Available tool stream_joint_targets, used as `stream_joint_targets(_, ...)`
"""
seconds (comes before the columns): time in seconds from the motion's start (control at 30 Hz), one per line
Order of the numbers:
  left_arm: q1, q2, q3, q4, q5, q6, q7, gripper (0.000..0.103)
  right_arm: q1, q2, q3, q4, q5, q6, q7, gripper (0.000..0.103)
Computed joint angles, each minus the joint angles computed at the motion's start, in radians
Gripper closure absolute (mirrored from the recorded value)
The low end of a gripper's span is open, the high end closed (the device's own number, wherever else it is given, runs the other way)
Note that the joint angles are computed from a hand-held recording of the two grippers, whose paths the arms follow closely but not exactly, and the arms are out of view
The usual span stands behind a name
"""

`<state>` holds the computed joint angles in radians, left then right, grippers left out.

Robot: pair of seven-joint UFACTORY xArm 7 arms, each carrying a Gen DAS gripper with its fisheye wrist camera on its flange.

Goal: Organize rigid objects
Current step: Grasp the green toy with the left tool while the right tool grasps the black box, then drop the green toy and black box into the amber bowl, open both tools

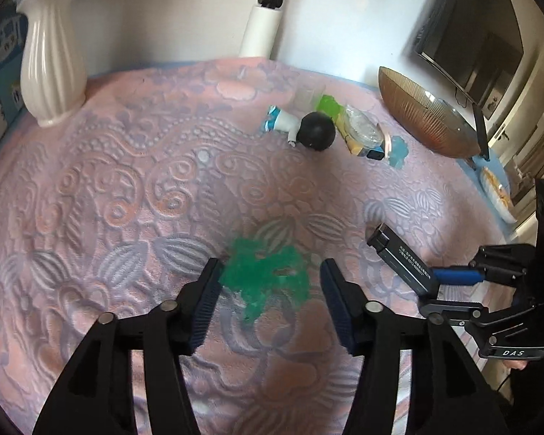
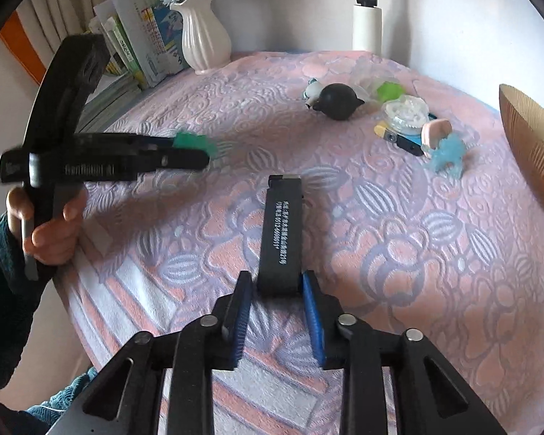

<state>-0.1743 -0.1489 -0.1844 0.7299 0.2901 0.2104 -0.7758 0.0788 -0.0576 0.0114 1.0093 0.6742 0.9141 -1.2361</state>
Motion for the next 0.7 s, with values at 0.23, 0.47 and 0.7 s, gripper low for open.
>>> stream_joint_targets(0.23,0.015,0.021,-0.031,0.050,0.181,0.096,-0.136,0.022,0.021,0.022,0.028,0.002,-0.002,-0.082,0.025,0.061)
stream_joint_targets(0.47,-0.016,0.039,-0.025,0.098,0.299,0.202,-0.207,0.057,0.068,-0.021,0.045,-0.080,0.021,-0.260,-0.008,0.076)
stream_joint_targets(0.7,-0.046,0.030,-0.029,0.161,0.325,0.216,-0.211,0.058,0.032,-0.024,-0.029,-0.004,0.104,-0.091,-0.024,0.079)
